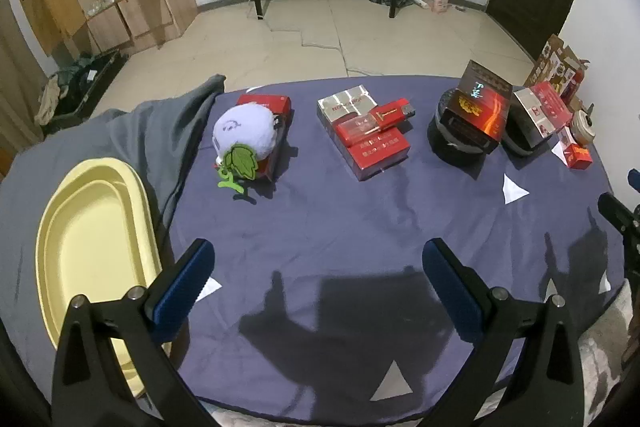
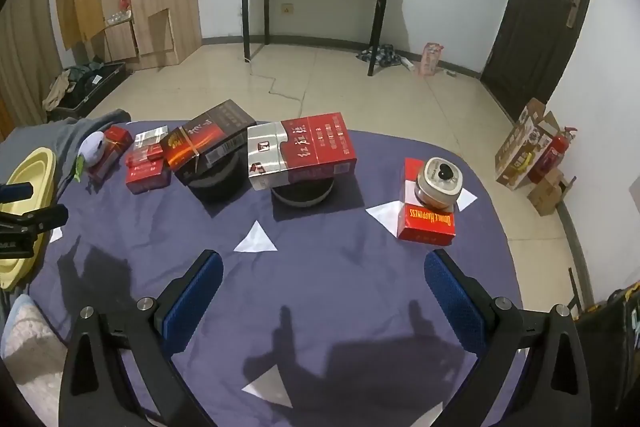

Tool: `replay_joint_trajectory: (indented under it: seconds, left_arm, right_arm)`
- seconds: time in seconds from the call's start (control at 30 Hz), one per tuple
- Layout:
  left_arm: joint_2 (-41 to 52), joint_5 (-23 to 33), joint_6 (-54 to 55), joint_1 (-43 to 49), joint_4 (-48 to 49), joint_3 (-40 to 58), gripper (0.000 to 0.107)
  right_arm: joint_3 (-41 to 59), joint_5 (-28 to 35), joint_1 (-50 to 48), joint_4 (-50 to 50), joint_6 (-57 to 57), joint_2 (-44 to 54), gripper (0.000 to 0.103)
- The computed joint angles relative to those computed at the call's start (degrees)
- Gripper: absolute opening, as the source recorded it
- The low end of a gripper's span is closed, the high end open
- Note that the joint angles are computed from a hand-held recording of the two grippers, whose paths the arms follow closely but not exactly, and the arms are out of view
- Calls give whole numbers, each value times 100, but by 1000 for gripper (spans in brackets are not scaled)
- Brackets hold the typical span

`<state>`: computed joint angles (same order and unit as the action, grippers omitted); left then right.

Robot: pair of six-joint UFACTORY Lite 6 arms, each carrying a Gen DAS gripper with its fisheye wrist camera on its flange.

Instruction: Organize rigid objects

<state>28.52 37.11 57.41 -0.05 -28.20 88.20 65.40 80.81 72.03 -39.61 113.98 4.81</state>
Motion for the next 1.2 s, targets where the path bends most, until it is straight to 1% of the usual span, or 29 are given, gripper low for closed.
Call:
replay_joint_trajectory:
  seconds: [0.27,0.43,0.6,0.97,1.2]
  left_arm:
    - [12,90,77,9,-62,9,103]
    - [-62,13,171,32,-107,-109,103]
    - [-19,85,33,61,-46,-33,103]
    - [-163,225,57,155,-91,-87,103]
    - [-240,193,218,262,-143,-194,103]
  right_arm:
    - [-93,-64,-8,9,48,-42,103]
    - [-99,-71,-4,24,50,-31,103]
    - [-99,-94,5,56,89,-16,103]
    - [38,103,161,102,78,-10,103]
    - [100,193,219,109,83,-40,103]
